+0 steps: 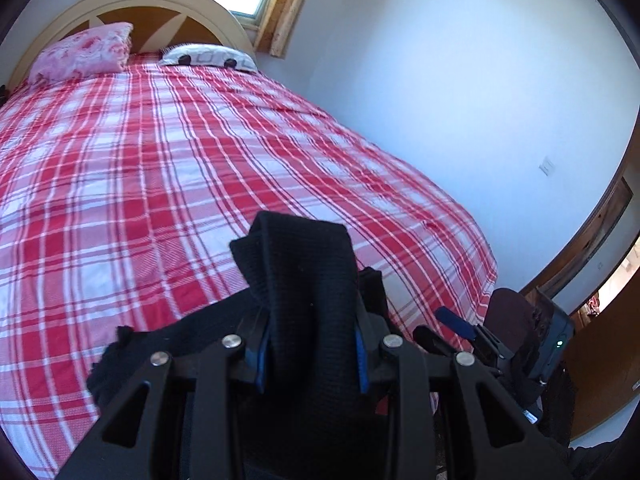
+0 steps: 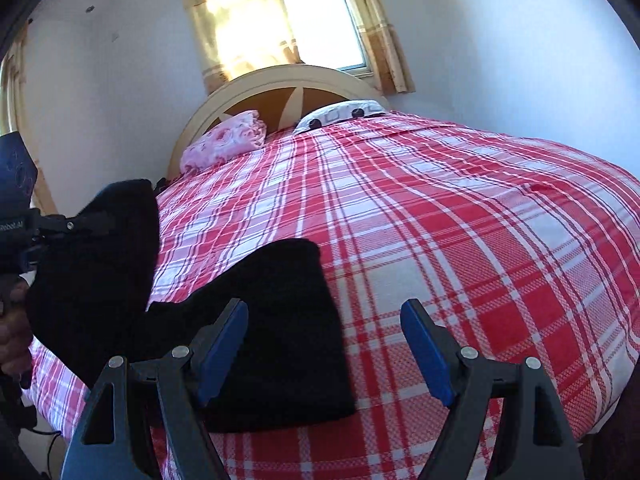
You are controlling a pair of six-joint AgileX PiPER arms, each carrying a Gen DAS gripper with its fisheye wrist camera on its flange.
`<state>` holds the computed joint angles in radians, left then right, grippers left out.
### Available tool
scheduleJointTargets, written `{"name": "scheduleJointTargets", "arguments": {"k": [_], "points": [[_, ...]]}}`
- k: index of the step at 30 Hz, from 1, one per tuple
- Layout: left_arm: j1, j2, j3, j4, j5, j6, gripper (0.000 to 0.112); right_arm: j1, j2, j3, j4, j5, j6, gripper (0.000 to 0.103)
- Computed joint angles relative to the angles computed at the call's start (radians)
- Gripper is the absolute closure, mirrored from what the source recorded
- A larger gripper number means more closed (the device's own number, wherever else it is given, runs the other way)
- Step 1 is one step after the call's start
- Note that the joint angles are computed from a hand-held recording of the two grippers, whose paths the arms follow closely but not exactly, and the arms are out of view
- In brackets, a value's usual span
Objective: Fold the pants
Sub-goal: 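Grasp the pants end with the left gripper and fold it over, then lower the fold onto the pants and open the left gripper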
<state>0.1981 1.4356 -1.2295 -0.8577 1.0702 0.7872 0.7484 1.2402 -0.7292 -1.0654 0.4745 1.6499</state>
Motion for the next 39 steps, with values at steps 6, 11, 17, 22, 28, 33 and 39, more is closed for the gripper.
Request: {"name": "scheduleJointTargets", "arguments": {"k": [6,11,17,22,28,33,39], "points": [[-0.117,0.048,0.011,0.031,-0.075,-0.055,0.080,-0.052,-0.014,0.028,0.010,-0.026,0.016,0.023],[-0.211,0.076,0.003,0.076,-0.139,-0.106,0.080,-0.074,-0.006,0.036,0.022,-0.054,0.013,0.023],[-0.293,0.095,-0.003,0.143,-0.208,-0.175,0.072,-0.089,-0.003,0.049,0.016,-0.075,0.031,0.023],[-0.322,0.071,0.011,0.178,-0.235,-0.194,0.042,-0.090,-0.013,0.062,-0.022,-0.061,0.077,0.023],[-0.295,-0.054,0.101,0.143,-0.282,-0.043,0.031,-0.060,-0.049,0.078,-0.129,0.001,0.199,0.023],[-0.122,-0.089,0.158,0.013,-0.234,0.084,0.026,0.040,-0.138,0.113,-0.385,0.043,0.403,0.023],[0.090,-0.069,0.178,-0.081,-0.187,0.142,0.021,0.303,0.046,-0.027,-0.315,0.149,0.097,0.023]]}}
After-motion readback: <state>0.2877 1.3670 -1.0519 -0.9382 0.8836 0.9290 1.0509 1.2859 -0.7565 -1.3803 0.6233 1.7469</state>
